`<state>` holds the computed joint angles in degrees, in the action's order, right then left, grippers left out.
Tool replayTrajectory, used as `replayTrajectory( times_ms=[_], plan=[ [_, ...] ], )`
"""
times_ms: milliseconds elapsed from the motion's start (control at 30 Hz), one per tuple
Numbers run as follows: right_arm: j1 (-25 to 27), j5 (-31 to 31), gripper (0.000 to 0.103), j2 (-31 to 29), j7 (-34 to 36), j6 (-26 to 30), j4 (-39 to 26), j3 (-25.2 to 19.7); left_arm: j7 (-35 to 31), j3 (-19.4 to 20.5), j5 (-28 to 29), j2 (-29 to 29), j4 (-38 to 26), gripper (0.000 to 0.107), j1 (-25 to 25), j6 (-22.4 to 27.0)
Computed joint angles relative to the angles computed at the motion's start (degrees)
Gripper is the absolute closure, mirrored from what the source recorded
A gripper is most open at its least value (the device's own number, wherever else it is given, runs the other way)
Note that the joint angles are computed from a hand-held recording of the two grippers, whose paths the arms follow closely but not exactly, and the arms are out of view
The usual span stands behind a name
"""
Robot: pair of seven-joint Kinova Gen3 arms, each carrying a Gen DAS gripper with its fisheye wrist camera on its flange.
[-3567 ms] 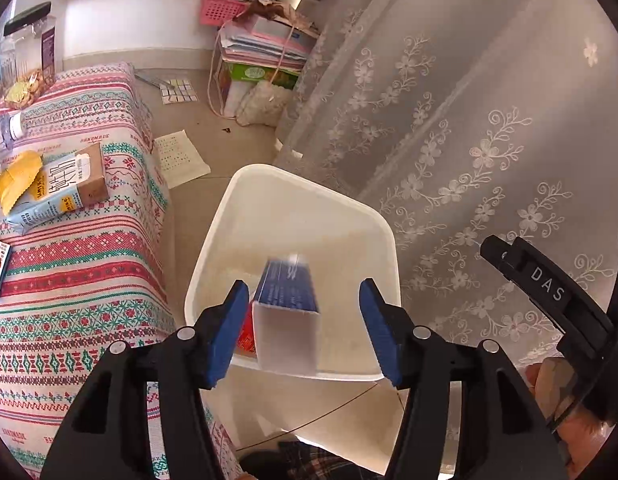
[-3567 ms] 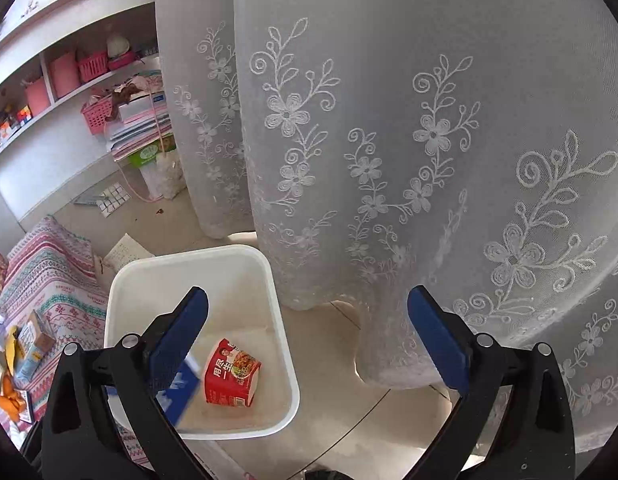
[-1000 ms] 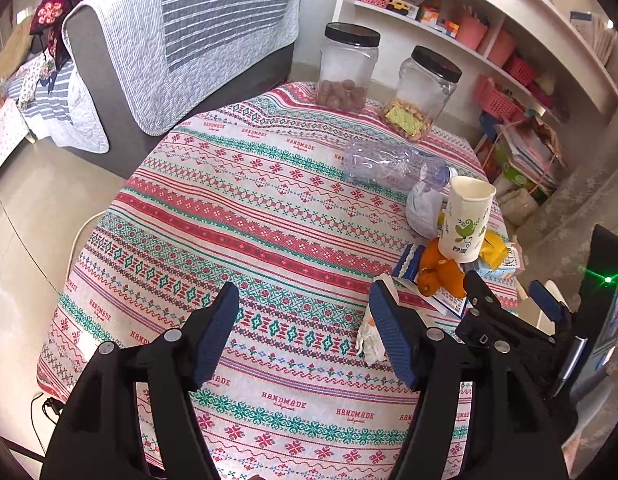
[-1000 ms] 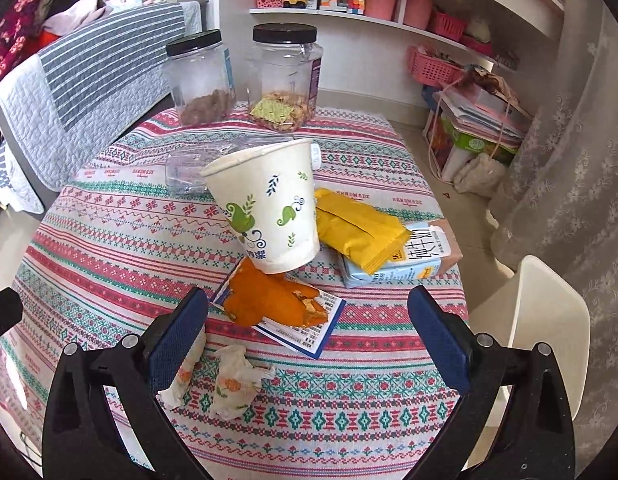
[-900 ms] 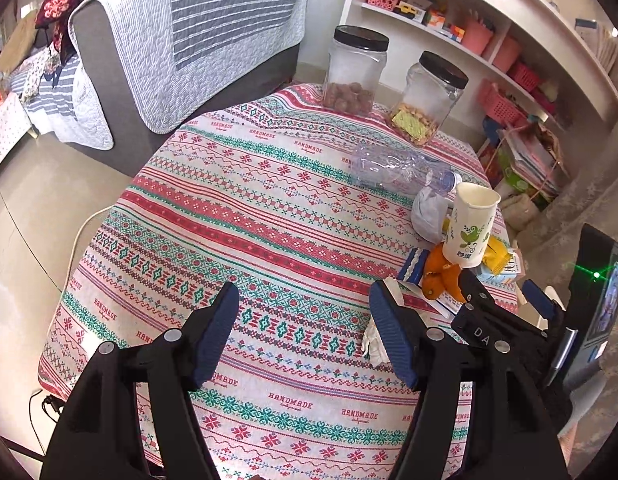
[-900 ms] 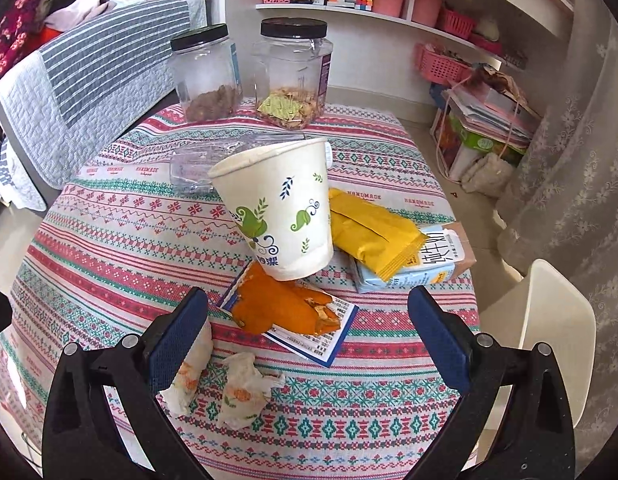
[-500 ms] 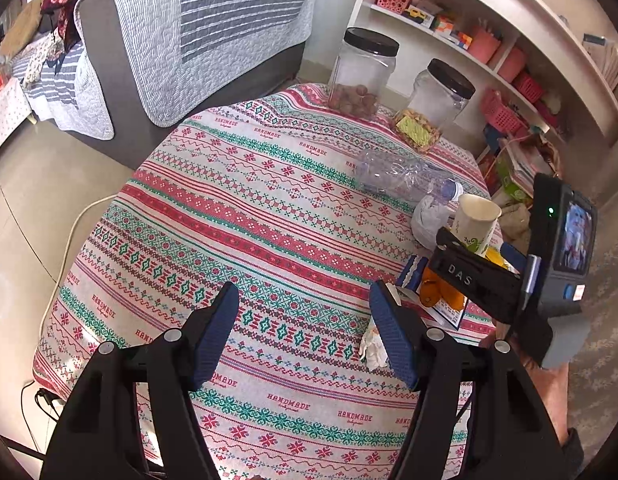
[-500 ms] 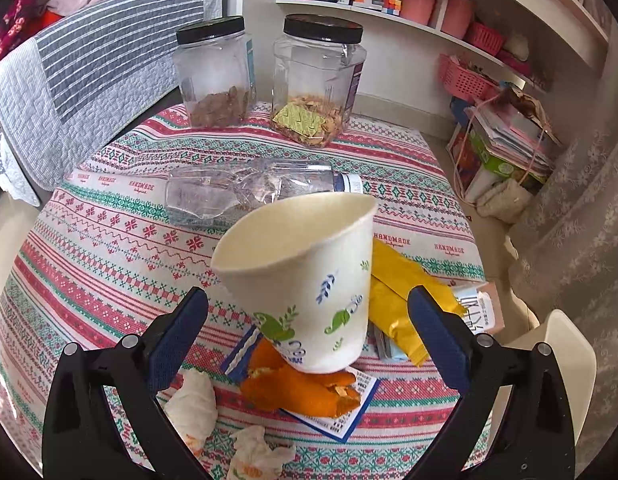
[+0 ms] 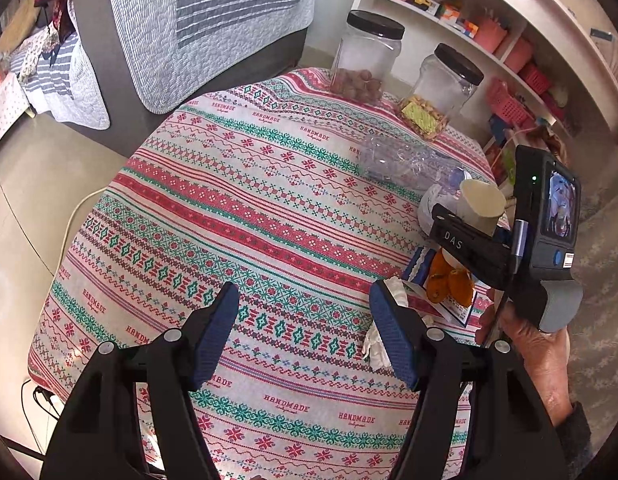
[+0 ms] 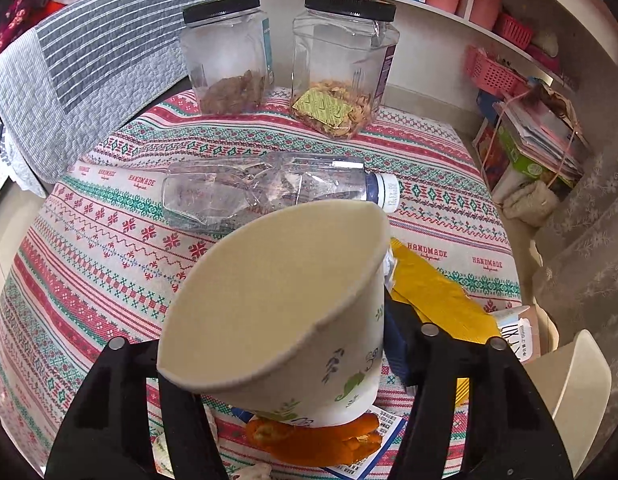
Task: Collect trash
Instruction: 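Grasp the white paper cup with the right tool and lift it, then grasp the crumpled tissue with the left tool while the right tool holds the paper cup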
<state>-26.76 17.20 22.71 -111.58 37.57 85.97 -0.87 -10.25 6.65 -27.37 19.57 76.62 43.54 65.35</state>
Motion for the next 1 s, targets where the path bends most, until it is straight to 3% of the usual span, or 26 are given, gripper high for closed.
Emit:
replayTrajectory(
  times_ms=[67,533,800,1000],
  plan=[
    [0.7,-0.7,0.053,-0.5,0.4,-1.1,0.8,-0.4,-0.1,0.0,-0.1,0.1,-0.1,0.041,0.0,0.0],
    [2.9,-2.8,0.055,-7.1,0.5,-7.6,7.8,-1.2,-1.1,-0.4,0.3,1.6,-1.7,0.041,0.3,0.2],
    [5.9,-4.5,0.055,-12.7,2.5,-7.8,10.8,-2.3,-2.6,-0.8,1.6,3.7,-3.6,0.041,0.2,0.0],
    [9.9,-10.7,0.055,-16.9,5.4,-5.2,11.9,-3.5,-5.6,-1.2,2.9,6.8,-7.0,0.041,0.6,0.5]
  ],
)
